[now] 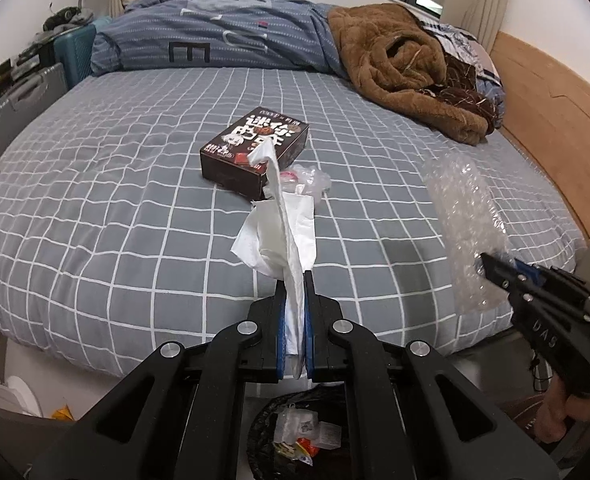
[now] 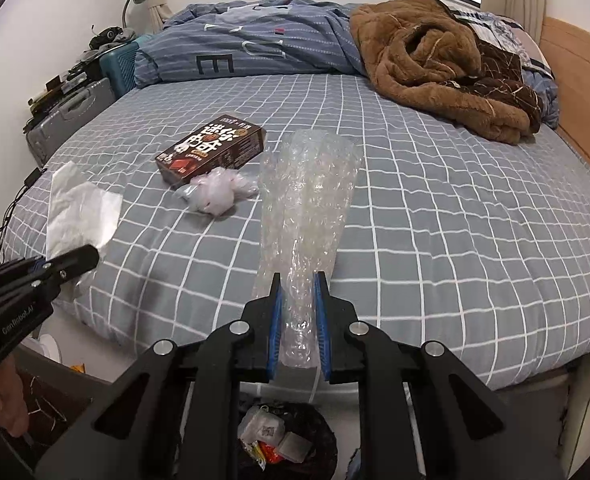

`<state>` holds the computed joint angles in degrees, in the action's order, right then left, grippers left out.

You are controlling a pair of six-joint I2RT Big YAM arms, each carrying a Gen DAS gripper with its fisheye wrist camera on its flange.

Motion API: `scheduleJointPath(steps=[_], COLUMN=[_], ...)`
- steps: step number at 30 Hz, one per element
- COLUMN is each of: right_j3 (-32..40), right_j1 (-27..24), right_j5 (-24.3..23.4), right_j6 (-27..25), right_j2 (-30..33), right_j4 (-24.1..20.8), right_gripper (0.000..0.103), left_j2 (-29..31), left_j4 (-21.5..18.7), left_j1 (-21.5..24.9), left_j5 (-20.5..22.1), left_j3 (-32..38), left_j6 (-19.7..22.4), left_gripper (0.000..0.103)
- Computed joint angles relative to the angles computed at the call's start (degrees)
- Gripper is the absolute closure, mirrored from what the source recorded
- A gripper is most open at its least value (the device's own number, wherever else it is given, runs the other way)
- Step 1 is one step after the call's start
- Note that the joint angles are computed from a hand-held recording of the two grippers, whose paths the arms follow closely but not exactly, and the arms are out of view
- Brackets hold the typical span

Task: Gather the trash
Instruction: 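Carry the bubble wrap and tissue off the bed over the black bin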

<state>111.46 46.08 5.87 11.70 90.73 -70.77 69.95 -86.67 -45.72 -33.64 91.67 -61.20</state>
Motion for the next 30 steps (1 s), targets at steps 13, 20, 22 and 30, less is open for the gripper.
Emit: scheduleJointPath(steps=[13, 20, 22, 30], right_j3=[-5.56, -9.23, -10.34, -13.67], right_j1=[1.20, 2.16, 2.45, 2.66], right_j5=[-0.90, -0.77, -0.53, -0.83], right_j6=[2.09, 3.53, 3.94, 5.02], right_j2=[-4.64, -7.35, -8.19, -10.75], right_j4=[0.35, -0.01, -0.19, -0.63], right_gripper=[0.088, 0.088, 0.088, 0.088], left_j2=[-0.16, -0.56, -0.66, -1.47], left_j4=[-3.30, -4.34, -4.32, -4.89], left_j1=[-5.38, -7.93, -8.44, -11.01], left_j5=[-1.73, -1.62, -1.31, -0.94], left_j3=[-0.44, -1.78, -2.16, -4.09], left_j6=[-5.37, -8.71, -9.35, -12.63], left_gripper=[0.097, 0.097, 0.097, 0.097])
